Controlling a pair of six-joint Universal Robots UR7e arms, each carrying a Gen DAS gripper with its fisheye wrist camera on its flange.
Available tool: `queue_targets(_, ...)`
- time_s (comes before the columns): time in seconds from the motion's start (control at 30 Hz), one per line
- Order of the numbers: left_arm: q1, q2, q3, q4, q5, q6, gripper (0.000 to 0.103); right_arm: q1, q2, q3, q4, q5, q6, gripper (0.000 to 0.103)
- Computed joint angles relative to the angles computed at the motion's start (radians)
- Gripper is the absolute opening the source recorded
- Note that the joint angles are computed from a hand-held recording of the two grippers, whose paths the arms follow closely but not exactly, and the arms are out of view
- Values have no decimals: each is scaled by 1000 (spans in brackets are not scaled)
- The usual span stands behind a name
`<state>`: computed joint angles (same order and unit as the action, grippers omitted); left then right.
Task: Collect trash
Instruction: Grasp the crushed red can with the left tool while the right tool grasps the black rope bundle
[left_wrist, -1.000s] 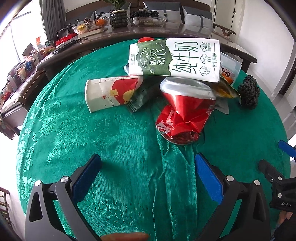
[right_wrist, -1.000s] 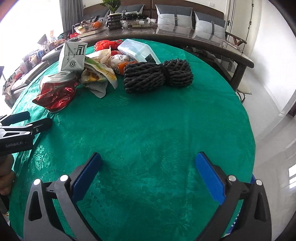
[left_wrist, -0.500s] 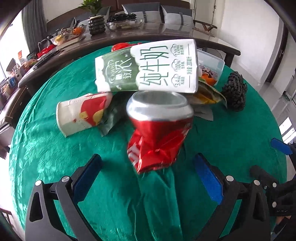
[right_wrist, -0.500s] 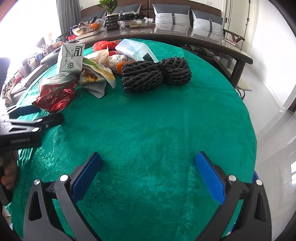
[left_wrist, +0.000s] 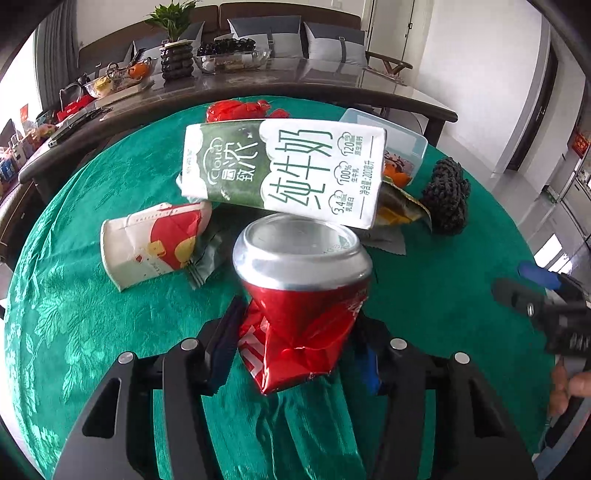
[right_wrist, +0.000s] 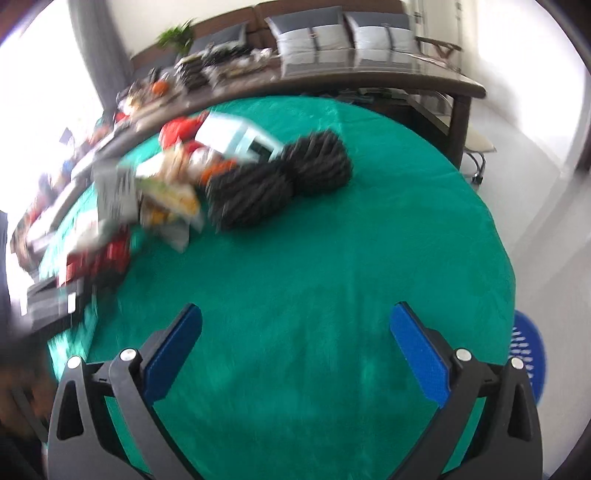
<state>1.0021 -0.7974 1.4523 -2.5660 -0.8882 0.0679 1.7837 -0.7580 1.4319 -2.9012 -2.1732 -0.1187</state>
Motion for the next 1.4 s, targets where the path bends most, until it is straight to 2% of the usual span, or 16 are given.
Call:
queue_targets(0.1,-10,-44,61,-7,-13,-27,54,-10,50,-117,32,83,89,98)
queue_targets(0.23,-20,-94,128,-16,-19,-63,55,-19,115,-261,162,106,227,98)
queue_targets(0.3,-19,-110,147,-15,-18,-72,55,-27,114,-285,243,135,238,75)
queue_targets(0.33,-19,-116,156,-16,-19,-78,55,-26,109,-291,276,138,227,54)
queue_targets(0.43,-13,-135,175,-28,-32,-81,55,-15,63,-249,313,118,128,49)
queue_targets(0.5,-5,-147,182,-31,-51,-87,55,-5,13,-205,379,116,51,49)
queue_targets(0.57,1,-156,187,-34,-71,-90,63,6,-29,-184,494,106,-34,49)
queue_targets(0.67,9,-166,194,-45,-106,-86,76,38,-62,-172,657,-5,-159,49)
queue_targets(0.73,14,-166,193,-52,-125,-77,78,43,-72,-153,704,-59,-180,51)
queue_targets(0.8,14,-170,194,-46,-134,-71,83,36,-80,-126,680,-81,-152,54)
queue_targets(0.87,13,-182,202,-47,-140,-58,86,20,-105,-83,643,-40,-121,60)
queue_targets(0.97,16,-209,212,-52,-160,-31,89,2,-119,-60,583,16,-69,76)
queue_targets(1.13,13,-209,171,-46,-189,-6,89,-28,-122,-83,551,101,53,76)
queue_targets(1.23,12,-168,105,0,-200,12,89,-27,-104,-123,577,106,97,76)
queue_targets(1.33,4,-129,67,51,-153,25,89,-24,-81,-165,616,93,140,76)
queue_targets(1.4,4,-108,42,81,-135,36,77,-21,-69,-177,643,91,146,74)
